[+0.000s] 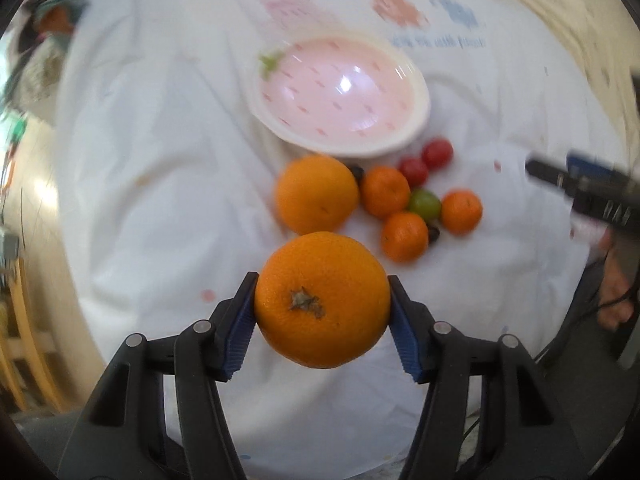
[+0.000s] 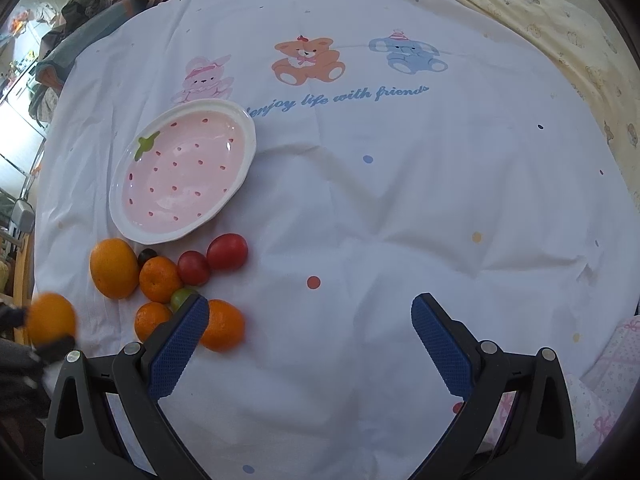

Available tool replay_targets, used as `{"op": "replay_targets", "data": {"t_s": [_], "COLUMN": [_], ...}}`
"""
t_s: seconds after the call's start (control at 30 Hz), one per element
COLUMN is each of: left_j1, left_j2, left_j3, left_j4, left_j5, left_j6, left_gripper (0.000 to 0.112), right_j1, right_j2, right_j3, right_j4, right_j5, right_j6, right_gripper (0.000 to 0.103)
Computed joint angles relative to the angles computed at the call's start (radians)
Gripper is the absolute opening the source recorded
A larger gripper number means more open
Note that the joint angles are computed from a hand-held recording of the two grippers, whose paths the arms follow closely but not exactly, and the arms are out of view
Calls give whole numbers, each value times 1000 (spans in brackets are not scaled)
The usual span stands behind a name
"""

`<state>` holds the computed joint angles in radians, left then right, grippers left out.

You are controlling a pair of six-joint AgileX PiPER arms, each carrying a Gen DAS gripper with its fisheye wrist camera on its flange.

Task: Organize fruits
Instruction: 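Grasp a small mandarin with the right gripper while the left gripper holds the orange, then carry the orange and mandarin over the pink plate with both grippers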

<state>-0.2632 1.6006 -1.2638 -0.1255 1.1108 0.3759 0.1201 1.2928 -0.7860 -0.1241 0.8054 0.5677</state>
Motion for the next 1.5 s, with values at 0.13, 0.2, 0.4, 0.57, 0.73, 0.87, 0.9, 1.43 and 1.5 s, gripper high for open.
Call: {"op": "replay_targets", "data": {"t_s": [0.13,0.2,0.4,0.57,0.73,0.87,0.9,1.43,1.5], "left_j1": [-6,18,24,22,46,58,60,52,53], "left_j2": [36,38,65,55,77,86,89,102,104], "left_j3": [-15,-4,-8,19,-4,-12,-16,6,6], "left_j4": [24,15,-20,-42,-80,-91,-95,-37,-32], "left_j5": [-123,-155,-159,-167,-140,-134,-129,-170,-179], "left_j6": [-66,-66,-67,-36,-32,-39,-40,-85,-93], "left_gripper": [57,57,57,57,57,57,57,57,57], "right_j1": [9,-17,-101,-101,-72,-60,-70,-172,-196], "right_j2": [2,-1,76,179,274,288,286,82,41], "right_j3": [6,19,12,-4,-21,-25,-20,51,59], "right_j4": [19,105,411,506,549,538,566,619,627], "right_j5": [-4,-28,-21,-37,-37,-46,-48,-50,-50], "right_j6": [-8,-86,-380,-452,-497,-500,-525,-577,-583], "right_gripper": [103,103,80,80,58,50,43,42,42]}}
